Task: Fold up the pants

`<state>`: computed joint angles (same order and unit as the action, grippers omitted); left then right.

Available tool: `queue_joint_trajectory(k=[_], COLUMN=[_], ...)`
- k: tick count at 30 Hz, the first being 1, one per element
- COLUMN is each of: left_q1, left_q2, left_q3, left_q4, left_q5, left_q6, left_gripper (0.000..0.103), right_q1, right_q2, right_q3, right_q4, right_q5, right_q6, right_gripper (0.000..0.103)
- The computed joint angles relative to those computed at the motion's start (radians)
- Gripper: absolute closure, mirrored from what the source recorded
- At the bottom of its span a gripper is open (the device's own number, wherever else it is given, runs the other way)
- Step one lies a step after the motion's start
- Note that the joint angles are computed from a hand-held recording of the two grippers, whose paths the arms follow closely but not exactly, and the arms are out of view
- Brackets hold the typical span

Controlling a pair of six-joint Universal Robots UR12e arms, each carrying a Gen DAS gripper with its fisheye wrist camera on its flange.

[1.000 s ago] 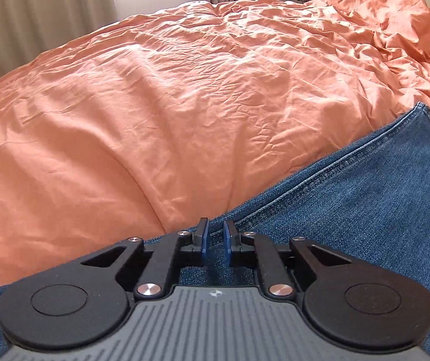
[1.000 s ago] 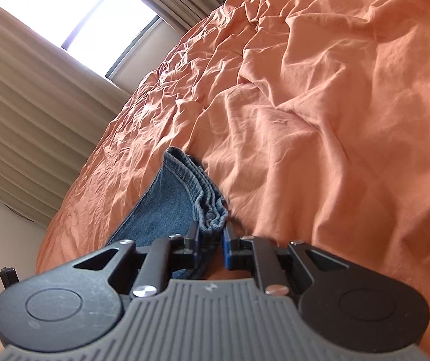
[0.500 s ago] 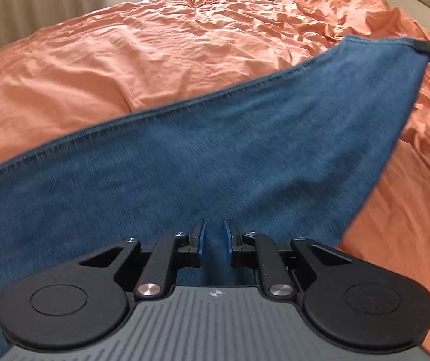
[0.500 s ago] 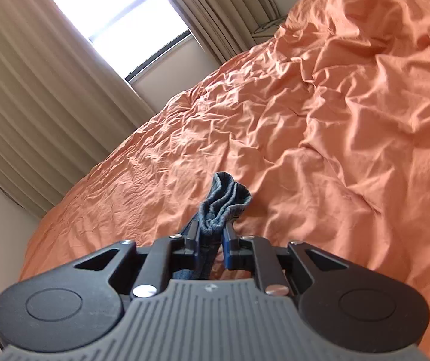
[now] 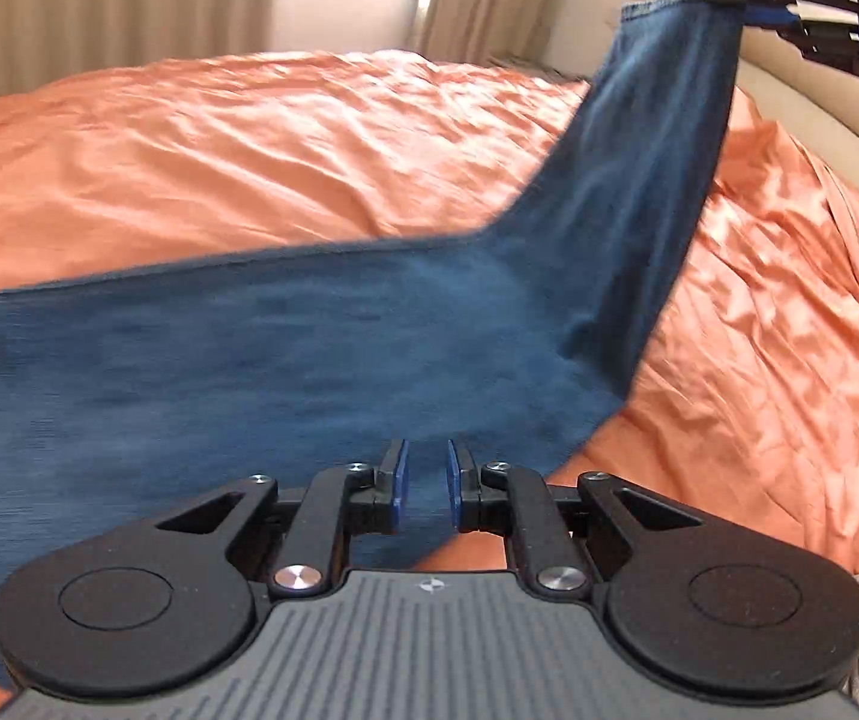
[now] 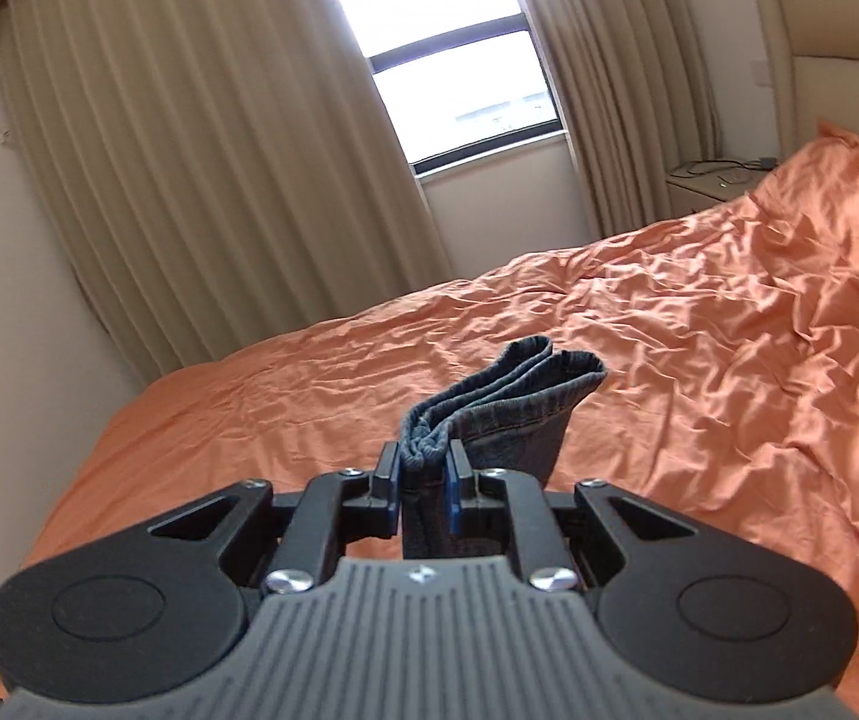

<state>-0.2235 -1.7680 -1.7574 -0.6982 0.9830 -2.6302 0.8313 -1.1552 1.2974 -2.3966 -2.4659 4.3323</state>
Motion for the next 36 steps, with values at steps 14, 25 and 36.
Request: queue_joint_trajectory(k=[14,25,36], left_q1=[0.187,0.216,0.141], left_q2=[0.002,-0.046,-0.187], left_q3=[0.006,0.034,0.154], left_q4=[0.043,-0.079,-0.048], left_q5=[0.033,-0.095,-0.220], left_q6=[-0.075,-0.100,-0.329], left_gripper=[0.088,0.063,0.040], right_q1=[0.008,0.015,-0.003], right_q2=[0.420,0.499,0.391], right_q3=[-0.543,-0.544,-0.380], right_q4=[0.074,0.155,0.064], right_q5=[0.303,0.552,0.500], right_q6=[-0.148,-0.147,-0.223], right_gripper=[0.093,0.089,0.057])
